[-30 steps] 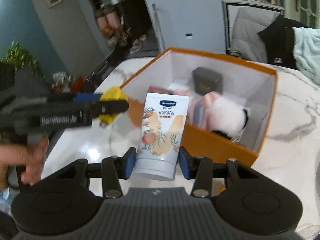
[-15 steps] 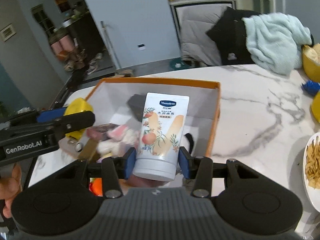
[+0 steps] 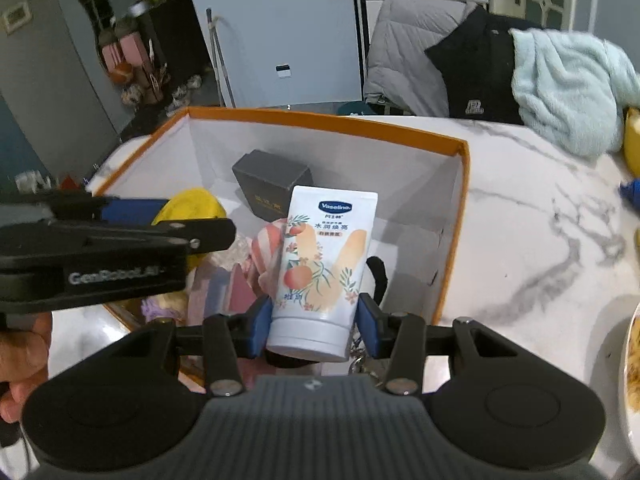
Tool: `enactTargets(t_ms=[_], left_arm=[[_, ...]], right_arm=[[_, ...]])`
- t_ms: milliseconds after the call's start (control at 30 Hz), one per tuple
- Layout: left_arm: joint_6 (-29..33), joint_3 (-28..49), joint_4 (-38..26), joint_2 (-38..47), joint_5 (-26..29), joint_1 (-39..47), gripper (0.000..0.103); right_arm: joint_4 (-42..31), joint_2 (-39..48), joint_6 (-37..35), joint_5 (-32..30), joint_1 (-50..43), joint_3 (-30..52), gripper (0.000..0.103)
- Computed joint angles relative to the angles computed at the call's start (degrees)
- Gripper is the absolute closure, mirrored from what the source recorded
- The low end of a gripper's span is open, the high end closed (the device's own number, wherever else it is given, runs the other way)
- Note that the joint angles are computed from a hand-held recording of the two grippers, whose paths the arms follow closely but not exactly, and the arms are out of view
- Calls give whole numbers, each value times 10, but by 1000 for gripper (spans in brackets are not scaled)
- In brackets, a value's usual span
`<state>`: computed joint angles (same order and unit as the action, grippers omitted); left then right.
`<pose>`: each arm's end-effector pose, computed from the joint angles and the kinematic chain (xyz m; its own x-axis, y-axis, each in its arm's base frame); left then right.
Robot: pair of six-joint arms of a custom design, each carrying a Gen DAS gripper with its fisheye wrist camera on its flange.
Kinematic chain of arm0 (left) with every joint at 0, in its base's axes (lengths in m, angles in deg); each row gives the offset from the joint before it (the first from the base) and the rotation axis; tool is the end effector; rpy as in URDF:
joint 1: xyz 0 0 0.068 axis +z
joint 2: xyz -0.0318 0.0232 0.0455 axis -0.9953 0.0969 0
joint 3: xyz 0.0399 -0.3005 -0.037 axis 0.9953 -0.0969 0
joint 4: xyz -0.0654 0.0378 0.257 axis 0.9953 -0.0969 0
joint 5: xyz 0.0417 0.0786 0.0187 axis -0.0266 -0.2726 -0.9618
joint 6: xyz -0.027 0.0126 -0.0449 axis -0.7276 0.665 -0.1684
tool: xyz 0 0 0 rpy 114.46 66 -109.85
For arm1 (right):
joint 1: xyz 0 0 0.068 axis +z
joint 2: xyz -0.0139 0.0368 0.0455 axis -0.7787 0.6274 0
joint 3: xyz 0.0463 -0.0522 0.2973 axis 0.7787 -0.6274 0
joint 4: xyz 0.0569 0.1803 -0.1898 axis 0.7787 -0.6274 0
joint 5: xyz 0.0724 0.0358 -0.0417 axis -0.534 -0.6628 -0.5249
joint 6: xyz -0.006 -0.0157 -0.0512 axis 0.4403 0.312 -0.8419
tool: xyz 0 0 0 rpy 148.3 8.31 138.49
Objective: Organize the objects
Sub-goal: 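Carry the tape measure and lotion tube into the orange box and release both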
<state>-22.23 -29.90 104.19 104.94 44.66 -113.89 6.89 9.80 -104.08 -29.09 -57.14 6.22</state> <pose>0.2598 -0.1414 0.1256 -0.7075 0.1467 -0.6913 0.2598 0.9637 -0.0614 0.2842 -0.0172 0.1201 -0.7539 -0.1832 -0.6310 -0.3263 0.9380 0.1174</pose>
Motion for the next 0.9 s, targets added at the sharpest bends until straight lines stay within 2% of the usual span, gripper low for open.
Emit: enactTargets(t_ms=[167,267,367,533,600,900], left_arm=[[3,9,-4,18,-6,-3,34],[1,4,8,17,-4,-3,39],[1,3,7,7,-3,-4,39],[3,2,-5,-11,-12,-11,39],[3,-1,-8,-16,-14,-13,39],[1,-23,-20,-62,-12,-18,39]], right_arm=[[44,11,-19,43,33,-19,55],[55,10,-15,44,32,-24,54],[83,12,-14,44,30,-34,44],[84,5,-4,50,35,-35,43],[98,-1,3,56,36,-43,36],[100,-21,13,57,41,-58,35]])
